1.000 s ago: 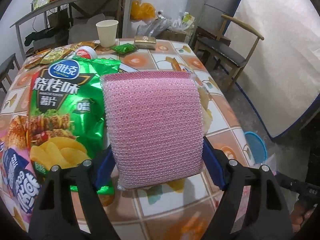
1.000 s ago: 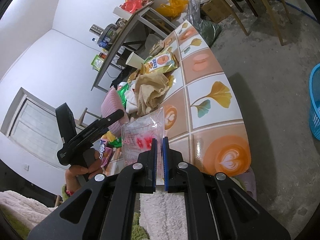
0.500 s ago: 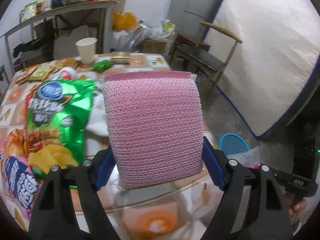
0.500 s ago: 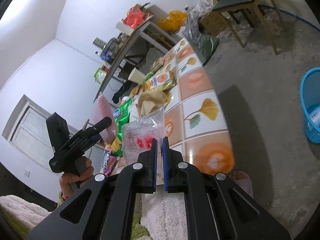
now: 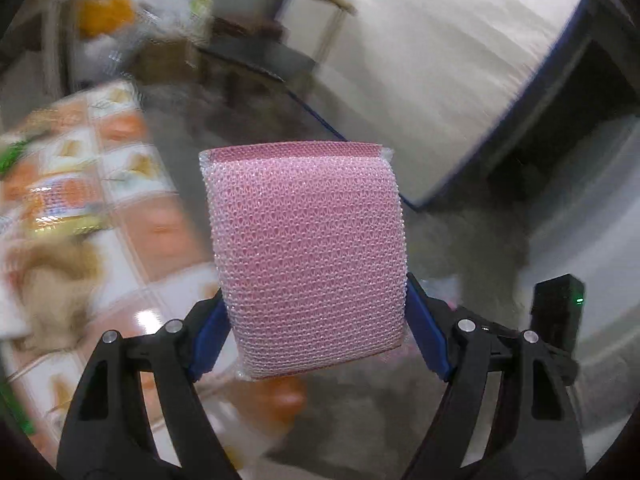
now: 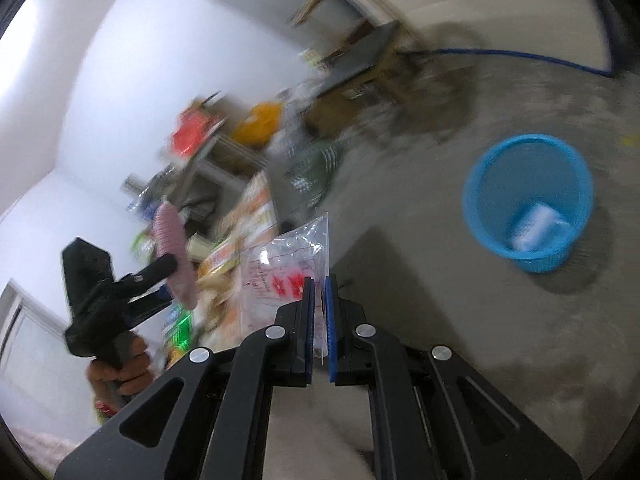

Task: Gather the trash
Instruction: 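Carry pouch and bag over the wastebasket and open both tools, then return to the table and grasp the yellow Enaak snack bag with the right tool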

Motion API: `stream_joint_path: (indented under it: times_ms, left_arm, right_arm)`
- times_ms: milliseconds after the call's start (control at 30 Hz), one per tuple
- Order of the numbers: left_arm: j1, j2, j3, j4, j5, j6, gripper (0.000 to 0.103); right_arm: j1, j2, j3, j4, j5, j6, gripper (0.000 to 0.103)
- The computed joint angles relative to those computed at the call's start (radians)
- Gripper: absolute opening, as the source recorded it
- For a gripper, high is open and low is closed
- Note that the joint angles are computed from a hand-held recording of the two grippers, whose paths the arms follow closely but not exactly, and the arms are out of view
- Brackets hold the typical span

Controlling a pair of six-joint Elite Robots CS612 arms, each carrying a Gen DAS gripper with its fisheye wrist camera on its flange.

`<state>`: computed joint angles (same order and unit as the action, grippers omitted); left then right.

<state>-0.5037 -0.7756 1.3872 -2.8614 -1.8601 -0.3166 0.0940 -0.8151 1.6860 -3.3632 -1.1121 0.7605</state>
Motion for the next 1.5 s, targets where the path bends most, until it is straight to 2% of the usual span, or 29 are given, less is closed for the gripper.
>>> stream_joint_path:
  times_ms: [67, 167, 200, 300, 433, 533, 567, 600, 633, 667, 700, 767, 867, 967, 1167, 1267, 1500]
  left_arm:
    - [-0.009, 0.042, -0.075, 0.079, -0.054, 0.027, 0.076]
    - [-0.029, 0.127, -0.225, 0.248, -0.135, 0.078, 0.076]
    - [-0.038, 0.161, -0.284, 0.311, -0.138, 0.093, 0.076]
    - [-0.062, 0.239, -0.414, 0.426, -0.124, 0.132, 0.076]
    - [-0.084, 0.331, -0.57, 0.535, -0.101, 0.145, 0.076]
    - [-0.1, 0.412, -0.712, 0.603, -0.06, 0.137, 0.086]
    - [-0.106, 0.443, -0.767, 0.629, -0.032, 0.134, 0.091]
    - [-0.108, 0.469, -0.815, 0.657, -0.016, 0.128, 0.091]
    - [-0.111, 0.49, -0.852, 0.683, -0.003, 0.118, 0.091]
    - [-0.111, 0.522, -0.915, 0.728, 0.002, 0.106, 0.091]
    - [-0.109, 0.552, -0.971, 0.769, -0.001, 0.091, 0.091]
    - [-0.105, 0.566, -0.987, 0.764, -0.01, 0.06, 0.091]
    - [-0.098, 0.513, -0.875, 0.663, -0.052, 0.06, 0.091]
    - [-0.098, 0.453, -0.761, 0.567, -0.04, 0.078, 0.091]
    - [-0.075, 0.319, -0.533, 0.367, -0.088, 0.092, 0.091]
    - [-0.063, 0.26, -0.44, 0.294, -0.087, 0.09, 0.091]
    - [-0.026, 0.076, -0.125, 0.02, -0.039, 0.068, 0.091]
  right_arm:
    - [-0.012, -0.007, 0.024, 0.014, -0.06, 0.045, 0.006]
    - [-0.035, -0.003, 0.042, 0.047, -0.122, 0.128, 0.006]
    - [-0.043, 0.004, 0.043, 0.061, -0.14, 0.155, 0.006]
    - [-0.057, 0.03, 0.027, 0.093, -0.165, 0.209, 0.006]
    - [-0.074, 0.079, -0.019, 0.122, -0.193, 0.265, 0.006]
    - [-0.085, 0.117, -0.06, 0.125, -0.215, 0.293, 0.007]
    - [-0.089, 0.131, -0.075, 0.125, -0.222, 0.302, 0.01]
    - [-0.093, 0.148, -0.094, 0.126, -0.231, 0.309, 0.016]
    - [-0.099, 0.165, -0.107, 0.127, -0.234, 0.312, 0.025]
    - [-0.1, 0.18, -0.123, 0.143, -0.246, 0.319, 0.049]
    - [-0.098, 0.192, -0.138, 0.177, -0.281, 0.332, 0.054]
    - [-0.097, 0.192, -0.127, 0.198, -0.315, 0.339, 0.054]
    - [-0.097, 0.197, -0.104, 0.16, -0.298, 0.36, 0.054]
    - [-0.095, 0.183, -0.078, 0.164, -0.311, 0.332, 0.054]
    - [-0.089, 0.121, 0.016, 0.109, -0.326, 0.301, 0.054]
    - [-0.086, 0.093, 0.052, 0.073, -0.318, 0.285, 0.055]
    - [-0.066, 0.036, 0.097, -0.001, -0.279, 0.211, 0.064]
